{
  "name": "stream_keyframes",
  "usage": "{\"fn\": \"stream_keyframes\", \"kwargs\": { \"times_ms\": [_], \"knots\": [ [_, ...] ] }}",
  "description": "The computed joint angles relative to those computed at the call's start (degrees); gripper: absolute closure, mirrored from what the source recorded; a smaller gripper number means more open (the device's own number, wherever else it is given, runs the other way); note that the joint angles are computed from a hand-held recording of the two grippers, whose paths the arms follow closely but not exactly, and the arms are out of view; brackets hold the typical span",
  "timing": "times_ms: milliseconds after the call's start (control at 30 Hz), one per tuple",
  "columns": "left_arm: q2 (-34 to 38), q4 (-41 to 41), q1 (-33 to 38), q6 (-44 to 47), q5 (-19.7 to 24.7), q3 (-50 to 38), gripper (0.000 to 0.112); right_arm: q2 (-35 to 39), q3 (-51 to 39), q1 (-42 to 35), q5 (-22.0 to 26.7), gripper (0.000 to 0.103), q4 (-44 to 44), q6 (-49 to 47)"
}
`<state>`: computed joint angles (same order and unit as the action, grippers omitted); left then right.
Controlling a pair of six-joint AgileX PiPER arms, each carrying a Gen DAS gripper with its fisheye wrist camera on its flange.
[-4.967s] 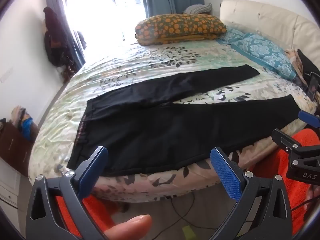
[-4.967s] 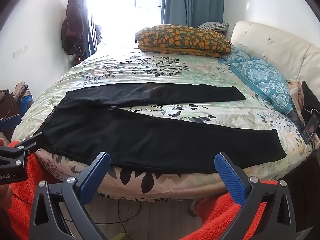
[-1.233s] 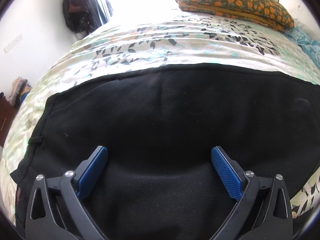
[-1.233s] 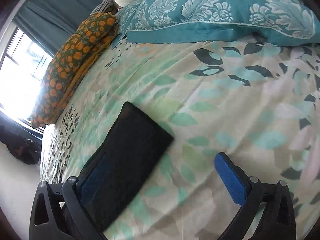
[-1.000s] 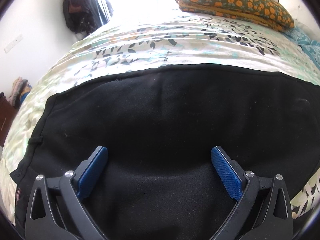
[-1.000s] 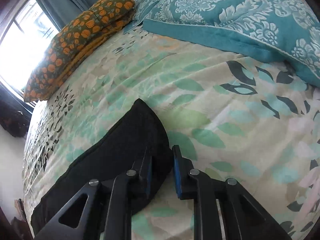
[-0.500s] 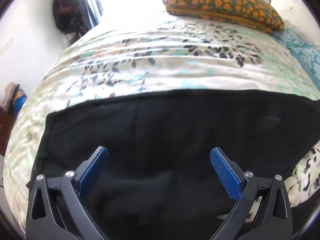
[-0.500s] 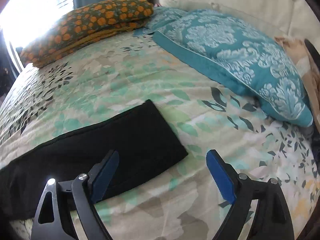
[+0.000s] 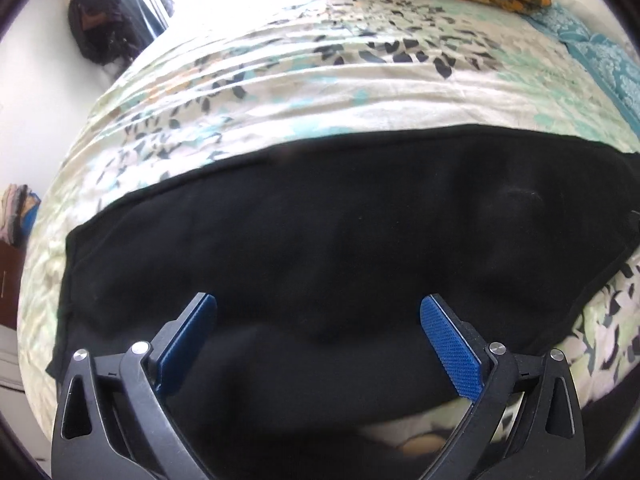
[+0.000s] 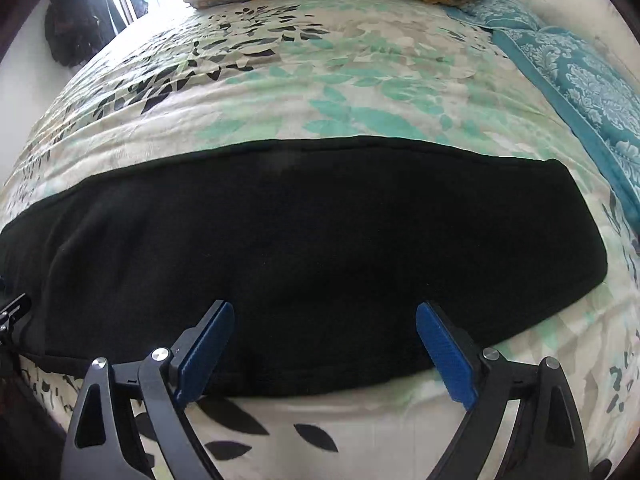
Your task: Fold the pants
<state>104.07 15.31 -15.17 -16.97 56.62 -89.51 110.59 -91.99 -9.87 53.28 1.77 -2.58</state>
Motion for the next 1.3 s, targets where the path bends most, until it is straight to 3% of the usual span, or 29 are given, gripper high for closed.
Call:
{"fn": "stream_keyframes", "kwargs": {
  "times_ms": [133, 267, 333, 433, 500, 600, 733, 833, 900, 967, 1067, 1300],
  "knots": [
    [-16.64, -7.93, 5.2, 7.25, -2.51, 16.58, 0.01, -15.38, 11.11, -0.13, -0.38, 0.011, 2.32, -1.48],
    [-32.63, -7.56, 4.78, 10.14, -1.19, 32.88, 0.01, -36.61, 27.63, 0.76, 2.69, 0.007, 8.08, -1.78],
    [-38.33, -4.06, 2.28, 7.93, -1.31, 39.18, 0.01, -46.81, 35.7, 4.21, 3.98, 0.007, 5.11, 5.12],
    [-40.12, 0.98, -0.24, 2.65, -2.9, 45.51, 0.01, -57.88, 46.81, 10.44, 5.23, 0.007, 1.29, 17.32],
    [-40.73, -2.58, 3.32, 4.73, -6.77, 47.22, 0.01, -56.36, 51.04, 16.24, 6.64, 0.007, -3.25, 25.16],
    [-39.98, -3.8, 5.02, 5.02, -2.0, 42.63, 0.01, -52.63, 49.61, 23.8, 8.42, 0.007, -10.55, 32.16],
    [-46.0, -5.8, 10.79, 11.06, -2.74, 42.36, 0.01, -55.32, 45.14, 37.43, 10.87, 0.006, -17.05, 44.85],
    [-45.81, -7.06, 16.0, 13.86, -2.49, 43.69, 0.01, -53.46, 46.49, 47.42, 7.69, 0.006, -21.05, 53.88],
    [-43.71, -8.28, 19.03, 15.93, -2.91, 44.67, 0.01, -50.5, 49.12, 48.75, 4.08, 0.006, -19.97, 53.89],
    [-45.31, -10.18, 20.85, 18.37, -5.73, 47.18, 0.01, -46.5, 50.47, 48.46, 3.44, 0.0, -18.32, 52.87],
    [-45.7, -6.58, 17.68, 13.59, -5.79, 47.35, 0.01, -47.62, 51.91, 49.47, 2.07, 0.0, -20.58, 54.53],
    [-44.78, -5.37, 17.26, 11.7, -6.74, 46.58, 0.01, -48.13, 53.01, 49.53, 0.38, 0.0, -21.2, 55.02]
  ]
}}
